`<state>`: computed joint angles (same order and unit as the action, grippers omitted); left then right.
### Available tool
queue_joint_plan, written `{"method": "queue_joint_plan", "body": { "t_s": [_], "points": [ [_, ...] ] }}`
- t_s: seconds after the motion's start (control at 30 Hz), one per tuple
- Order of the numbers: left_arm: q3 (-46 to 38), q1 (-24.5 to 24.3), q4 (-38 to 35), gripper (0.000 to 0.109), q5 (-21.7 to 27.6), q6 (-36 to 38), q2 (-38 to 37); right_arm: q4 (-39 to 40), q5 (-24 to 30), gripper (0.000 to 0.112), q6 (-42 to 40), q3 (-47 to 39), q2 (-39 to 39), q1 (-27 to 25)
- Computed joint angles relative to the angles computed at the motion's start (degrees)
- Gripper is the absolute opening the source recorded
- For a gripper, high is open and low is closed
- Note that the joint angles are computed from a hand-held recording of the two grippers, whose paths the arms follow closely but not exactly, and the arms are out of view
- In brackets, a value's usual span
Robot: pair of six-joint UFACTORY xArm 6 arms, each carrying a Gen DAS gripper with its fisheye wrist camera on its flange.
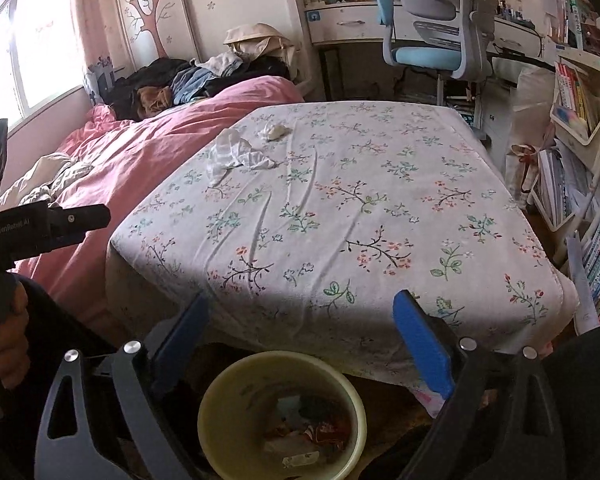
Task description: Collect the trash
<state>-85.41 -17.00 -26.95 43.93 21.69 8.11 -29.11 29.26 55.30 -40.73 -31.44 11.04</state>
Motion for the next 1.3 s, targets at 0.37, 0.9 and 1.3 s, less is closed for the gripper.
{"method": "queue_joint_plan", "body": {
  "t_s": [0.37,0.9,1.3],
  "points": [
    [0.0,0.33,-0.47,0.083,-0.25,-0.19,0.21,0.02,0.35,0.09,-0.1,-0.46,0.56,0.47],
    [-0.15,0.54,-1.05,0.083,-0.57,-0.41,0.36,-0.02,0.52,0.09,0.04,-0.53,0.62,0.63],
    [-0.07,0.51,-0.97,0.083,-0.68,-0.46,0.32,-0.15,0.54,0.09,0.26,-0.66,0.86,0.96]
  ]
}}
